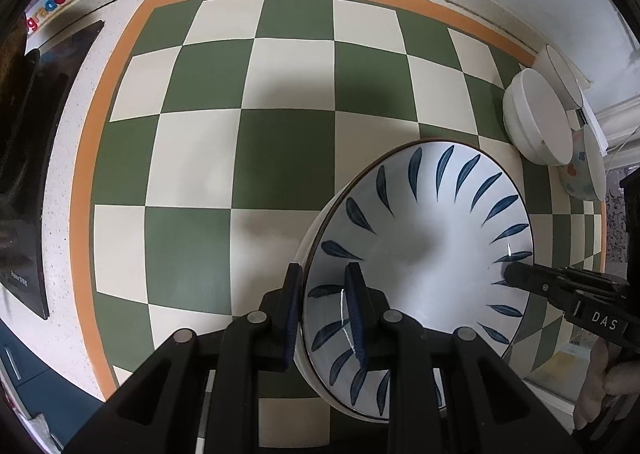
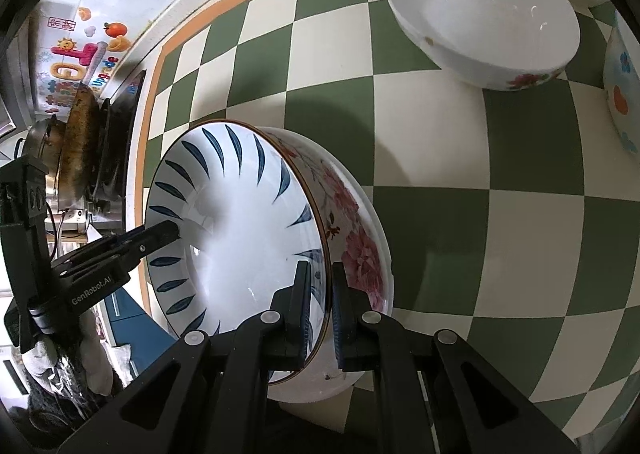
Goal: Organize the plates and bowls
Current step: 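Lower the plate stack onto the cloth center and open both tools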
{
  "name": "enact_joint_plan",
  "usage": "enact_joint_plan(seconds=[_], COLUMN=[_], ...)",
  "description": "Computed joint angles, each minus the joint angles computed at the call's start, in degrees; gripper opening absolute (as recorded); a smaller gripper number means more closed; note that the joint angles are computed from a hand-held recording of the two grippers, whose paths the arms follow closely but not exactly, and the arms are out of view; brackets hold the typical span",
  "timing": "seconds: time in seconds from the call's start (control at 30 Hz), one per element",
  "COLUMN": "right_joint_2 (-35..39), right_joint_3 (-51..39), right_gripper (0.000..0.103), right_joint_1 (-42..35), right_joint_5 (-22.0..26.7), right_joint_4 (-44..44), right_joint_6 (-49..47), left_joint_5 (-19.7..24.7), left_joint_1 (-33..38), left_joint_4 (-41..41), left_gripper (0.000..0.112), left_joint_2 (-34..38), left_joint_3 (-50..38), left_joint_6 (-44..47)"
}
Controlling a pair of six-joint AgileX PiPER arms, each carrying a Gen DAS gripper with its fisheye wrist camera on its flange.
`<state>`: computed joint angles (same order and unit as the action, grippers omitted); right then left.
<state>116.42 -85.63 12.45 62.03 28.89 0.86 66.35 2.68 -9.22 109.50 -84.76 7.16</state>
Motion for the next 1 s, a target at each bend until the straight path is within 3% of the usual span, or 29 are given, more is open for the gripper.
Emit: enact_joint_plan(seconds=[0.6, 1.0], right_joint_2=[-0.14, -1.54], right_joint_3=[2.39, -0.50], right_gripper=[0.013, 0.016], right_joint_1=[-0.02, 0.93], right_joint_5=[-1.82, 0.74], right_joint_4=[0.41, -4.26], right_joint_6=[1.21, 2.52], left_joint_5=[-2.27, -3.67], left_joint_1=[-5.80, -7.52], left_joint_4=[7.72, 10.57], left_gripper=[0.020, 0.021], left_joint_2=[-1.06, -2.48], left_joint_3=[1.46, 3.46], left_joint_6=[-6.14, -13.48])
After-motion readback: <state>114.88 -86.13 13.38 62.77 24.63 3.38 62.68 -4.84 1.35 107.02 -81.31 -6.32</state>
